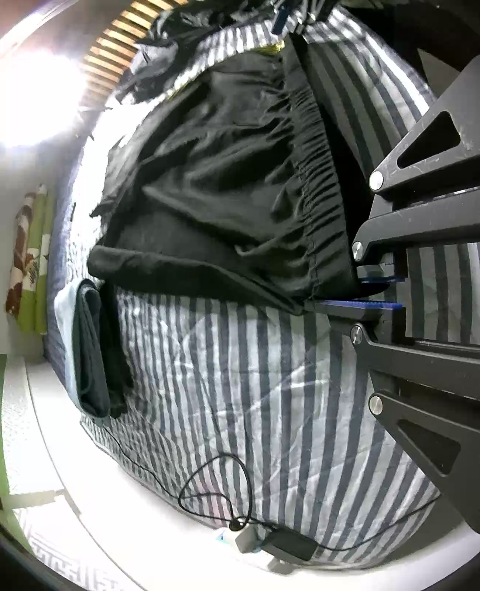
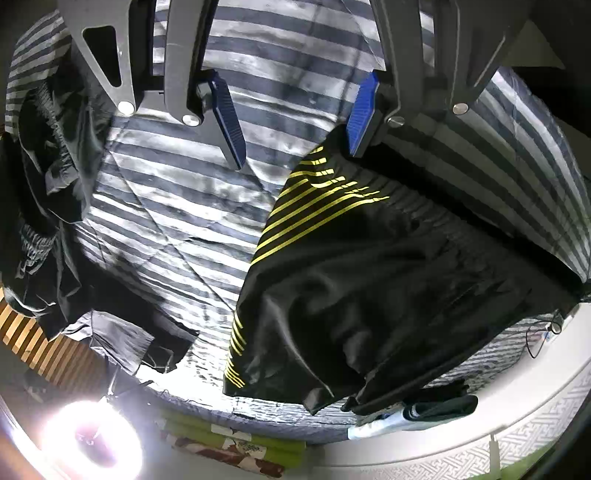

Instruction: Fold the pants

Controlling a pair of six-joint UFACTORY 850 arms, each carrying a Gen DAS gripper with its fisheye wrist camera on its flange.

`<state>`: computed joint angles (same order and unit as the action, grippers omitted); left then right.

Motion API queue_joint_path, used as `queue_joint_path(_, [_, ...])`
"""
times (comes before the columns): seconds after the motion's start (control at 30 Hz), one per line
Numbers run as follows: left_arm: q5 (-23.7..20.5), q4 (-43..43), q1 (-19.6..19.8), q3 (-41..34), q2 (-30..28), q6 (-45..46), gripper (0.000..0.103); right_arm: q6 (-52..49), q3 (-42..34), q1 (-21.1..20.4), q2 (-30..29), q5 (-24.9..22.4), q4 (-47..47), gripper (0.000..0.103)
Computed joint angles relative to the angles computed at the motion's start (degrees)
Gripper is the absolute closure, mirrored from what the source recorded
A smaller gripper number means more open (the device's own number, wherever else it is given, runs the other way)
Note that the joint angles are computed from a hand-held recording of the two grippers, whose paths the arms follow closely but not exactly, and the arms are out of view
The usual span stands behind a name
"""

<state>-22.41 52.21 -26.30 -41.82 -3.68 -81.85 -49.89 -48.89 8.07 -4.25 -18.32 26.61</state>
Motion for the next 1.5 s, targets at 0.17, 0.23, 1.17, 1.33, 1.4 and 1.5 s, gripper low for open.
queue_joint_path(0.17, [-4.5, -1.1, -2.8, -2.5, 1.0, 4.2, 0.098, 1.1, -3.5, 0.4, 0.3, -4.7, -4.4, 0.097])
queue_joint_path(0.23, [-5.7, -1.6, -3.9, -3.1, 3.9, 5.1, 0.098, -1.6, -4.6, -0.5, 4.0, -4.8, -3.7, 0.097])
queue_joint_path(1.17, [-17.7, -19.2, 4.9, -71.3, -20.9, 38.0, 0.099, 26.7, -83.4, -0.3, -28.2, -19.5, -22.9, 0.099])
queue_joint_path(1.33, [-16.1, -14.2, 2.6, -60.4, -13.8, 35.5, 0.099, 16.9, -82.2, -2.8, -25.4, -21.8, -12.8, 0.099])
queue_joint_path(1.4, [-14.7, -11.6, 1.2, -51.2, -8.8, 30.3, 0.099, 10.8, -73.7, -3.8, -20.4, -21.5, -7.8, 0.099])
queue_joint_path(1.5, [-13.1, -9.5, -1.7, -36.2, -2.3, 23.3, 0.099, 2.3, -56.7, -4.4, -11.2, -19.3, -3.6, 0.099])
